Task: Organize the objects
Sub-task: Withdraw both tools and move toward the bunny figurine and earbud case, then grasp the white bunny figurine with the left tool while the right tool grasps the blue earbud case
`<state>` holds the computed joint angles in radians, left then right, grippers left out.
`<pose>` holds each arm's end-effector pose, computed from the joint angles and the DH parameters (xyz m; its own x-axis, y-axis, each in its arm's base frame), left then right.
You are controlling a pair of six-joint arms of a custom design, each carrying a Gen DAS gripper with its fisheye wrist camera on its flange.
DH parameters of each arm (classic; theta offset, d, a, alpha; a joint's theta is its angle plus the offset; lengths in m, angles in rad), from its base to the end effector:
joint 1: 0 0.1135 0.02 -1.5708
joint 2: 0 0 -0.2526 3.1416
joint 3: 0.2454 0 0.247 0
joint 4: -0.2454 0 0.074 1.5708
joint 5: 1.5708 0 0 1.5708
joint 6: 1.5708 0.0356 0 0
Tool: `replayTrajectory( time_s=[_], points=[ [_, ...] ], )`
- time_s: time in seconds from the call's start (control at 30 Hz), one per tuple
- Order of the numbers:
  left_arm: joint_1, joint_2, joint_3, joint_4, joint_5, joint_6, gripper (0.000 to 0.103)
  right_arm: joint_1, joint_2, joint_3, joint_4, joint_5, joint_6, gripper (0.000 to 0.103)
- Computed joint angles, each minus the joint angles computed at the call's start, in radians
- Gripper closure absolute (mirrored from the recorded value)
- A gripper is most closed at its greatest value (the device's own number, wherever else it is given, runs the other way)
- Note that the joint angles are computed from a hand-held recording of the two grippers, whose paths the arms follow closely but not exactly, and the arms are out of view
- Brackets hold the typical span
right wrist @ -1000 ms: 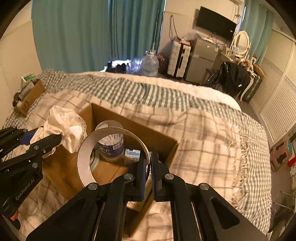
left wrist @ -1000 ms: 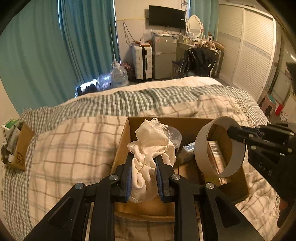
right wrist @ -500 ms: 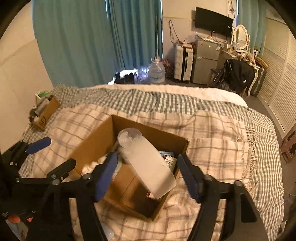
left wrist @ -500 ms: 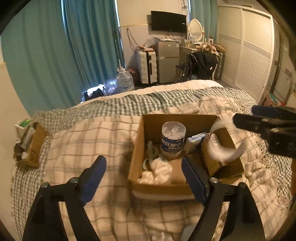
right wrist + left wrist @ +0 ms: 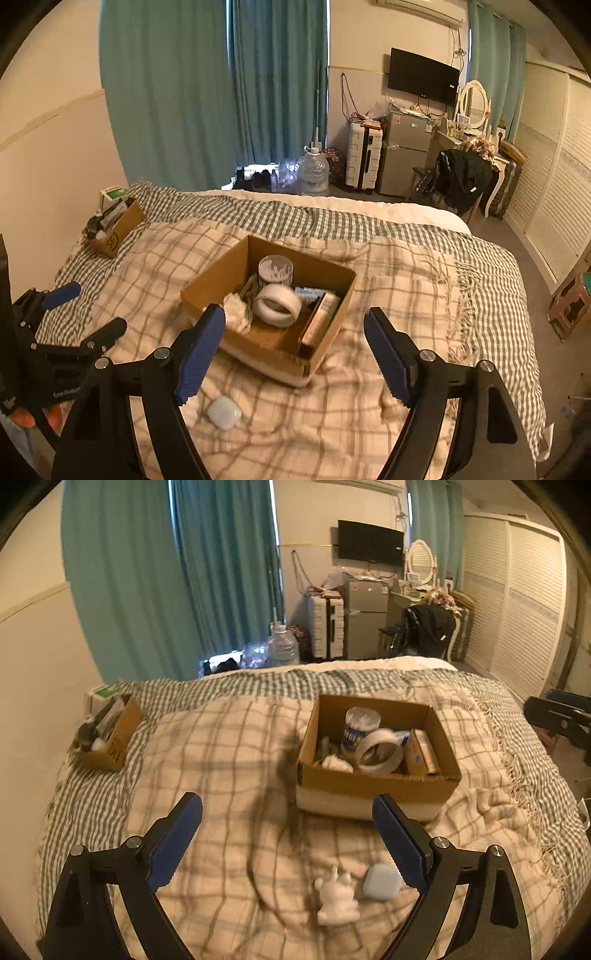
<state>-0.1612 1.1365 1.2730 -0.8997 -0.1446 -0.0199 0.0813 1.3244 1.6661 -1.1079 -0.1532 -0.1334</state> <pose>0.2198 -0.0305 0.3592 -0.6833 0.0912 -0.7245 0.0425 0.9955 0.0852 0.2415 0.0251 0.4196 -0.6597 -0.1856 -0.7282 -0.2801 0.9599 0.0090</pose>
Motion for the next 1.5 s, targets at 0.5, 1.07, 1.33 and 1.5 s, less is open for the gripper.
replayTrajectory(
  time_s=[0.5, 1.07, 1.33, 1.5],
  points=[
    [-0.013, -0.089, -0.483, 0.235, 0.010, -0.161, 0.007, 0.090, -0.169, -0.571, 0.264, 0.081, 0.106, 0.017],
    [-0.160, 0.131, -0.545, 0.295, 0.029, -0.122, 0.051, 0.079, -0.068, -0.710, 0.411, 0.078, 0.141, 0.011],
    [-0.034, -0.108, -0.535, 0.135, 0.123, -0.096, 0.051, 0.131, -0.124, -0.684, 0.346, 0.058, 0.126, 0.011],
    [0.067, -0.204, -0.510, 0.037, 0.111, -0.023, 0.051, 0.251, -0.094, -0.668, 0.322, 0.092, 0.170, 0.011]
  ],
)
